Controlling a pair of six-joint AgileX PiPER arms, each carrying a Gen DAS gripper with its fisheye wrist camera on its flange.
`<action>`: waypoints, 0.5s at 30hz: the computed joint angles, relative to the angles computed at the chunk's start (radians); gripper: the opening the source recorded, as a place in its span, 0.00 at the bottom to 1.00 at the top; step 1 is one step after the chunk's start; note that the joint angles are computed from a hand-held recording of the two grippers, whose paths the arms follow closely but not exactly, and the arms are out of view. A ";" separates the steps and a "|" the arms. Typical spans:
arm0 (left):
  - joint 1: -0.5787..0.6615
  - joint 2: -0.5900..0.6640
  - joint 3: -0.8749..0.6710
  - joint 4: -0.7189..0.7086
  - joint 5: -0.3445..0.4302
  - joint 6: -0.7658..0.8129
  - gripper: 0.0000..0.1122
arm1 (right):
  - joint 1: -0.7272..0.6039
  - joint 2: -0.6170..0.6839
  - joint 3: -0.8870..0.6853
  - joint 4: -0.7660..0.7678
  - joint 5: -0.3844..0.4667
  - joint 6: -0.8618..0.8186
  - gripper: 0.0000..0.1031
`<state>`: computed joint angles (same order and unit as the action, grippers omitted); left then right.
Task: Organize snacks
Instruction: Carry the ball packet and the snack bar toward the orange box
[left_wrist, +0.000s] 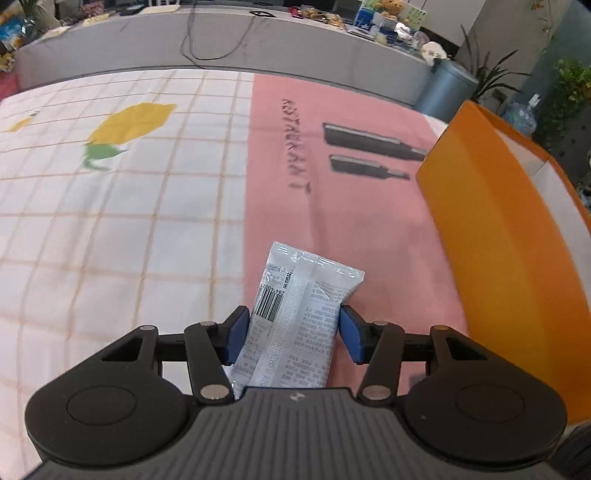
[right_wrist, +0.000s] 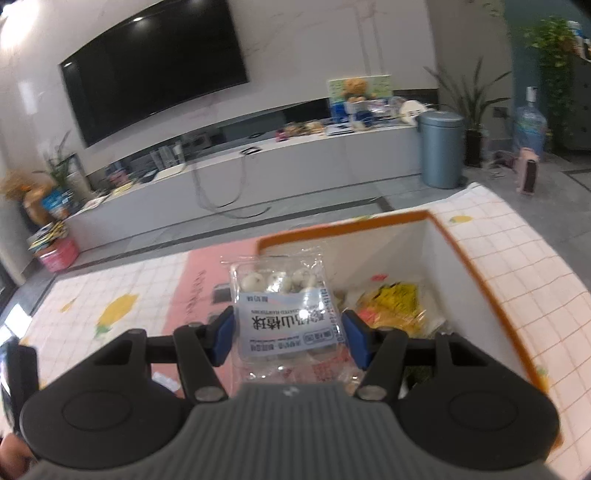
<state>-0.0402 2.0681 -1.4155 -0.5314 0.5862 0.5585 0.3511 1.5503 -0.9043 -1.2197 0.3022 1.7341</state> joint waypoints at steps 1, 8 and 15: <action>-0.002 -0.017 0.029 0.009 -0.023 -0.007 0.54 | 0.017 -0.008 0.017 -0.026 -0.010 0.028 0.58; 0.010 -0.083 0.180 -0.062 -0.150 0.095 0.55 | 0.161 0.000 0.075 -0.243 -0.004 0.273 0.58; 0.003 -0.115 0.307 -0.348 -0.284 0.457 0.65 | 0.228 0.079 0.043 -0.258 0.002 0.298 0.58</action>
